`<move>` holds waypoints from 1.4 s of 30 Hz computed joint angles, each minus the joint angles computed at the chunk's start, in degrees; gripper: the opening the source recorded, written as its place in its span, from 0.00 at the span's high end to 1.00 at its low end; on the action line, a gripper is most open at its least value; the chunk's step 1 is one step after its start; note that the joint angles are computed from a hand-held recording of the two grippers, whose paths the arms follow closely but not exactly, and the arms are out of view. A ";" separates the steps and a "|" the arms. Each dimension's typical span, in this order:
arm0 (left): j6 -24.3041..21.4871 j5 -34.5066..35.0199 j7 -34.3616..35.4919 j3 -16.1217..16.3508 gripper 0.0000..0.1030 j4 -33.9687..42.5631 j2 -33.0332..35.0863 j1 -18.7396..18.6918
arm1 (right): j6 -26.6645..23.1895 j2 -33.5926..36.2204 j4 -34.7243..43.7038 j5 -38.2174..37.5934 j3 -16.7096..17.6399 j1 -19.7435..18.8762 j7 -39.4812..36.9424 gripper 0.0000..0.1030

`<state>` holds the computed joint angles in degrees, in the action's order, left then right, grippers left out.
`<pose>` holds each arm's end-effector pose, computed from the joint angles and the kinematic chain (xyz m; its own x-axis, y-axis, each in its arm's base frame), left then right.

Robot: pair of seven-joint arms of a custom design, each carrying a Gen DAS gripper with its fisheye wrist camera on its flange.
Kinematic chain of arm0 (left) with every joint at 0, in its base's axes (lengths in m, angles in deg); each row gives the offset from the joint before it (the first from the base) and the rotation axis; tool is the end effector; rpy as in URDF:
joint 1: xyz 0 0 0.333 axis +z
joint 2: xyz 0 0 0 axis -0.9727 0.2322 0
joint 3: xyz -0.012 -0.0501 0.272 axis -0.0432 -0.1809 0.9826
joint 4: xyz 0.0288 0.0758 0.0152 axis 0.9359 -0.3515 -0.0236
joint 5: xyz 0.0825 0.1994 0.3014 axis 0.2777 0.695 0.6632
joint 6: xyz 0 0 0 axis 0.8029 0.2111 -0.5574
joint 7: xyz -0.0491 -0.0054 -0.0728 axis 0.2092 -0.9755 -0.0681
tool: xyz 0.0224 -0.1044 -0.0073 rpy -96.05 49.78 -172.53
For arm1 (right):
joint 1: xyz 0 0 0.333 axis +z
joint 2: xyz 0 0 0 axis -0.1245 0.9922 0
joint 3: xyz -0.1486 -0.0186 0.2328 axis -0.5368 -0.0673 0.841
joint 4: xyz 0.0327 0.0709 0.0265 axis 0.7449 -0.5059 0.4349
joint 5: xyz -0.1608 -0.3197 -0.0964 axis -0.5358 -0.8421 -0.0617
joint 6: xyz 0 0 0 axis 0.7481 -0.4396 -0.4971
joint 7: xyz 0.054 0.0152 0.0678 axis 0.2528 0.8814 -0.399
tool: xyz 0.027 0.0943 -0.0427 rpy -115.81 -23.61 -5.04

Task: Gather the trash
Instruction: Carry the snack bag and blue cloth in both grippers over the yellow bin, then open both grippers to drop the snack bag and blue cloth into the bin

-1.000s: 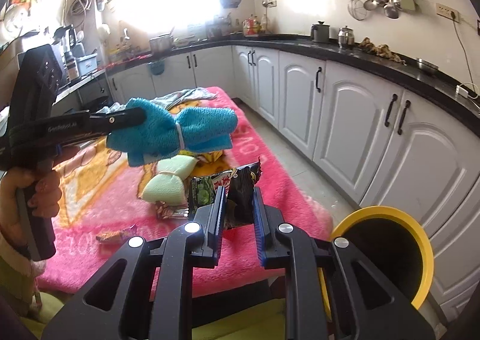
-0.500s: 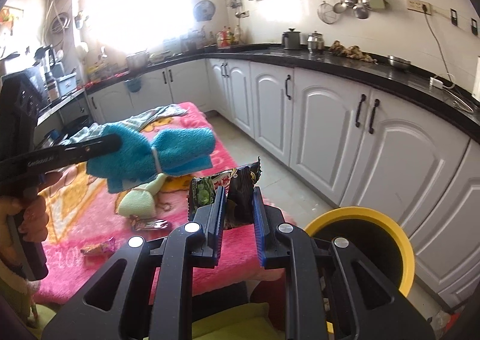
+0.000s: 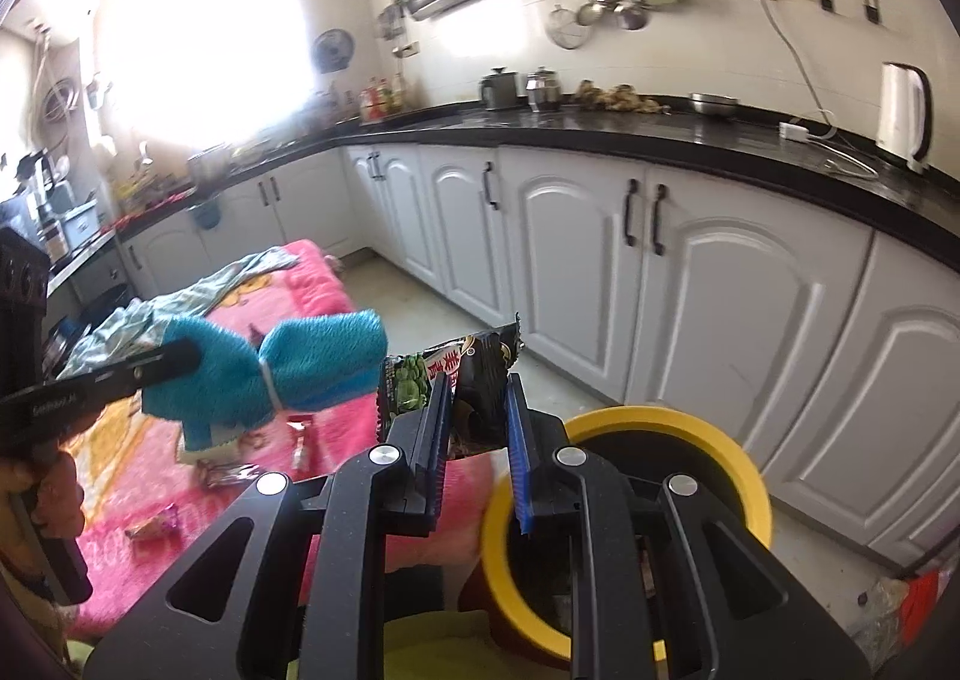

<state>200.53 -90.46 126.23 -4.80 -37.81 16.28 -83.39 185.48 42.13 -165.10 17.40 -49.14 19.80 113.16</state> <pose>0.5908 -0.1754 0.5944 -0.4574 -0.8194 0.3455 -0.6150 0.0109 -0.7884 0.5332 0.3432 0.6001 0.1364 -0.9793 -0.1496 -0.5371 0.0538 -0.8418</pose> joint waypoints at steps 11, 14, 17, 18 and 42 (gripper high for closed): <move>-1.76 5.24 -2.49 -2.34 0.97 6.07 6.43 -2.48 | 0.57 -5.74 -8.03 -5.35 -0.52 -3.58 8.21 0.83; -2.52 7.16 -3.69 -2.94 0.97 8.27 8.57 -3.22 | 0.89 -6.52 -9.57 -5.94 -0.37 -4.77 9.76 0.83; -3.04 9.02 -4.76 -3.53 0.97 10.37 10.79 -3.96 | 0.88 -7.16 -11.06 -6.40 -0.25 -5.80 11.20 0.83; -3.16 9.56 -5.10 -3.72 0.97 11.10 11.59 -4.20 | 0.92 -7.31 -11.48 -6.28 -0.18 -6.10 11.44 0.83; -8.15 22.05 -14.36 -4.24 0.94 24.29 26.24 -8.97 | 0.32 -4.29 -16.70 2.35 -1.46 -9.44 10.31 0.80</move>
<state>192.38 -68.41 111.87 -9.04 -13.52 42.52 -92.36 185.80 37.84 -181.80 19.75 -50.60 10.36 123.47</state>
